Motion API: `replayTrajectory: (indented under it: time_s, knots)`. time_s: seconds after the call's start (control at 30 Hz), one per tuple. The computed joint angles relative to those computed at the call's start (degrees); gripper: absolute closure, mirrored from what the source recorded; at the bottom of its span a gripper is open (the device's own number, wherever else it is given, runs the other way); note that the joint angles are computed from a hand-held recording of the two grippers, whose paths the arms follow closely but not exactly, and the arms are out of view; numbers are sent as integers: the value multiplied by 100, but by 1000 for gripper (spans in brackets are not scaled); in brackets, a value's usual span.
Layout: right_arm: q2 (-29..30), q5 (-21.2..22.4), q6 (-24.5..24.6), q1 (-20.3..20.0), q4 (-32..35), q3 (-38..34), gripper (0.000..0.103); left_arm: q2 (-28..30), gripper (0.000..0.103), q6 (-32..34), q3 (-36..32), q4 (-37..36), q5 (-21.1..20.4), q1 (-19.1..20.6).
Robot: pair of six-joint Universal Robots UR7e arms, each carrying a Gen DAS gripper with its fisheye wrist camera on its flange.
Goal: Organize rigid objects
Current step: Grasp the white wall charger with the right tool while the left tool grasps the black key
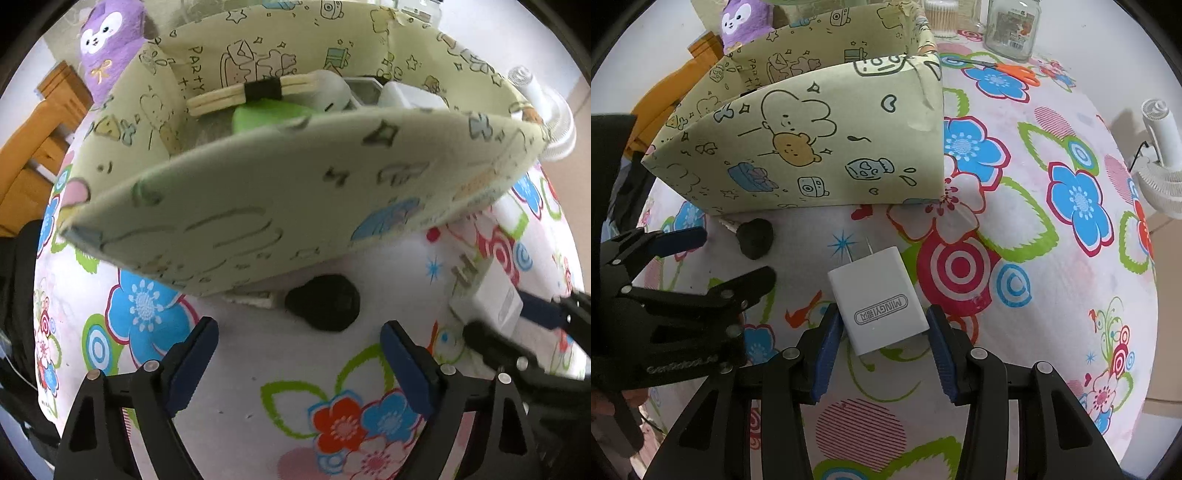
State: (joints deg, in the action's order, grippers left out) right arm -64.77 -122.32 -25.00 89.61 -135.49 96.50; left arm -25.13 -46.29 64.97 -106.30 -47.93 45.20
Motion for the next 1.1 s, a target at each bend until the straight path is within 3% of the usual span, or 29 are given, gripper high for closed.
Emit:
replayTrajectory:
  time_s: [0.37, 0.5, 0.53, 0.63, 0.93, 1.1]
  knots:
    - [114, 99, -361, -86, 86, -281, 51, 450, 19, -640, -762, 278, 155, 103]
    - [124, 163, -383, -123, 123, -334, 44, 549, 30, -686, -939, 285, 214, 120]
    - [143, 152, -374, -121, 108, -354, 44, 594, 39, -710, -1003, 306, 219, 81]
    - [199, 140, -348, -126, 103, -432, 43, 671, 53, -658, -1174, 319, 240, 79]
    - [431, 27, -405, -81, -133, -576, 43, 372, 65, -303, -828, 156, 157, 91]
    - [440, -82, -465, 70, -371, -374, 53, -9, 67, -285, -45, -197, 92, -1]
